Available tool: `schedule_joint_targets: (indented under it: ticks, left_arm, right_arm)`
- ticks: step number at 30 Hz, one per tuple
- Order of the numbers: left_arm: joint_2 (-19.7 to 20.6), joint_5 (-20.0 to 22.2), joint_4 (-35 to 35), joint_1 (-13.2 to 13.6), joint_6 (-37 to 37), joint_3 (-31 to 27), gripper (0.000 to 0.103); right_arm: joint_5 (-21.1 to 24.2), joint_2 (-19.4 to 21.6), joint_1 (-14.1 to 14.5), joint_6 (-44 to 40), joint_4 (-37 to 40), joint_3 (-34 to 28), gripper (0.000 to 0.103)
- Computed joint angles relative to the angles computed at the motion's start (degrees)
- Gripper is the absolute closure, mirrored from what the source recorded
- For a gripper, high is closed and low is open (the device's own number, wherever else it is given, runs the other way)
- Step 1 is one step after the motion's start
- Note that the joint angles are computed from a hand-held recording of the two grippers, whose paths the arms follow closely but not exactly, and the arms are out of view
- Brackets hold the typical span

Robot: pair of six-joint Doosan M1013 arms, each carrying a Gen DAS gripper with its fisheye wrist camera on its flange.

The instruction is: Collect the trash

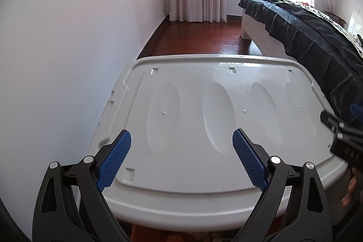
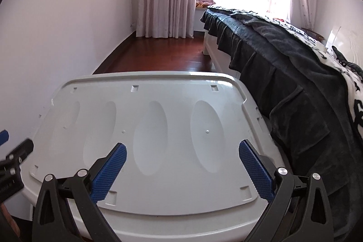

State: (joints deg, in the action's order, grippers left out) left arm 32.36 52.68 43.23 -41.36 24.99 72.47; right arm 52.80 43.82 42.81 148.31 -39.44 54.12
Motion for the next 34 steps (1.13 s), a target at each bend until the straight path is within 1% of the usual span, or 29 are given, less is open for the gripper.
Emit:
schedule_joint_targets:
  ticks: [6,8,20,29,34]
  left_arm:
    - [-0.12,-3.35,-0.82,0.87,-1.66,0.88,0.014]
    - [0.07,-3.7,-0.96,0.88,-1.59,0.8,0.014]
    - [0.99,-4.19,0.51,0.43,-0.7,-0.06,0.014]
    - [1.75,-2.65,1.51,-0.18,0.96,-0.93,0.014]
    - [1.73,-3.02,0.65,0.04,1.24,-0.89,0.014]
  right_arm:
    - [0.39,0.99,-0.27,-2.84,3.52,-0.58,0.005]
    - [0.53,1.31,-0.21,-3.53,4.01,-0.94,0.005]
    - [1.0,2.24,0.18,-5.57,3.47,-2.23,0.005]
    - [1.06,2.04,-0.1,-4.53,3.48,-1.9,0.005]
    - [1.14,2.08,-0.15,-4.57,3.51,-1.96,0.005]
